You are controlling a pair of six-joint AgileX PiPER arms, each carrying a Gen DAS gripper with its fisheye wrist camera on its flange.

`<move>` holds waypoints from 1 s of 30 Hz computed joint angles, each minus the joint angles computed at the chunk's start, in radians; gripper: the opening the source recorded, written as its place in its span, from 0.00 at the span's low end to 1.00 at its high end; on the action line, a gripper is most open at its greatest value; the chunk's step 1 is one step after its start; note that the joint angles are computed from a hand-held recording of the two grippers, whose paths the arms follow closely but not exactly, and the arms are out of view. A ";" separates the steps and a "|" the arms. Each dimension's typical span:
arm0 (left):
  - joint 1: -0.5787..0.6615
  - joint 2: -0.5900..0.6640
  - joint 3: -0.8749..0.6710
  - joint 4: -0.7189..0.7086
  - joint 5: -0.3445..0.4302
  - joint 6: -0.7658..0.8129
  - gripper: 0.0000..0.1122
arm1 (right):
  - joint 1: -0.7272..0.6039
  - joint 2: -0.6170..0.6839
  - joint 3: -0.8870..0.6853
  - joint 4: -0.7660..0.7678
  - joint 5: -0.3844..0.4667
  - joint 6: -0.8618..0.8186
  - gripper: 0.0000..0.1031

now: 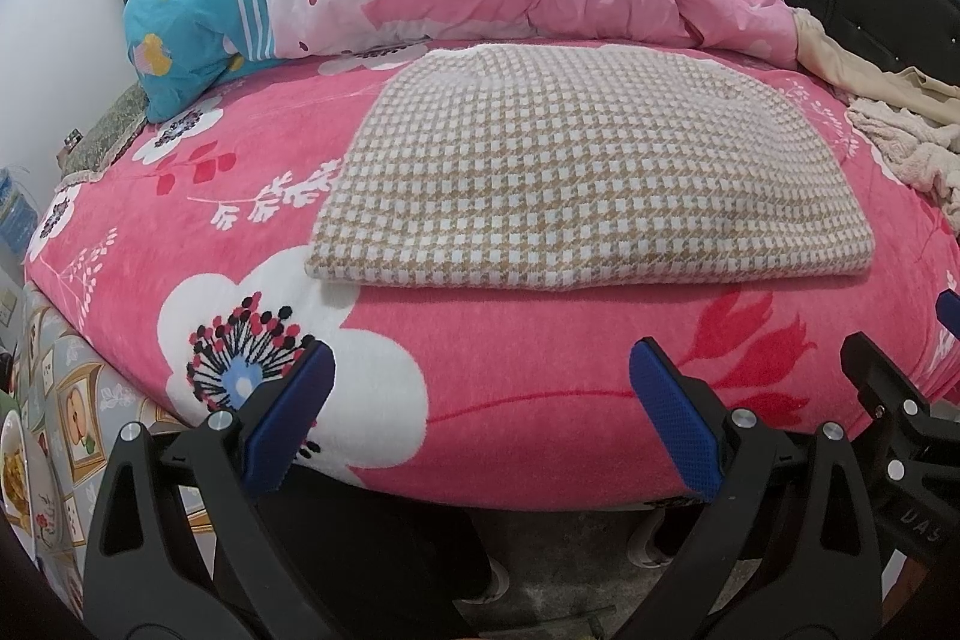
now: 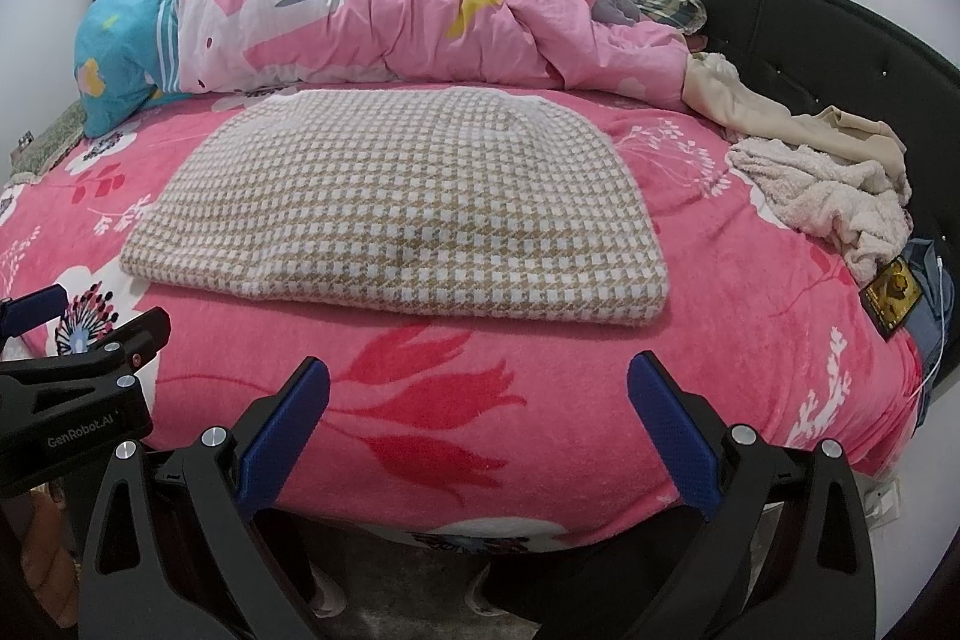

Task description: Fold large clothes

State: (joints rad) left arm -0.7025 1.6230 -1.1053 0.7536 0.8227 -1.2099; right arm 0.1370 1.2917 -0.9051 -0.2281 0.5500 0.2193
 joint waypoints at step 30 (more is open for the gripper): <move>0.004 -0.005 0.003 0.000 -0.002 0.004 0.85 | 0.003 0.004 -0.009 -0.001 0.003 -0.016 0.94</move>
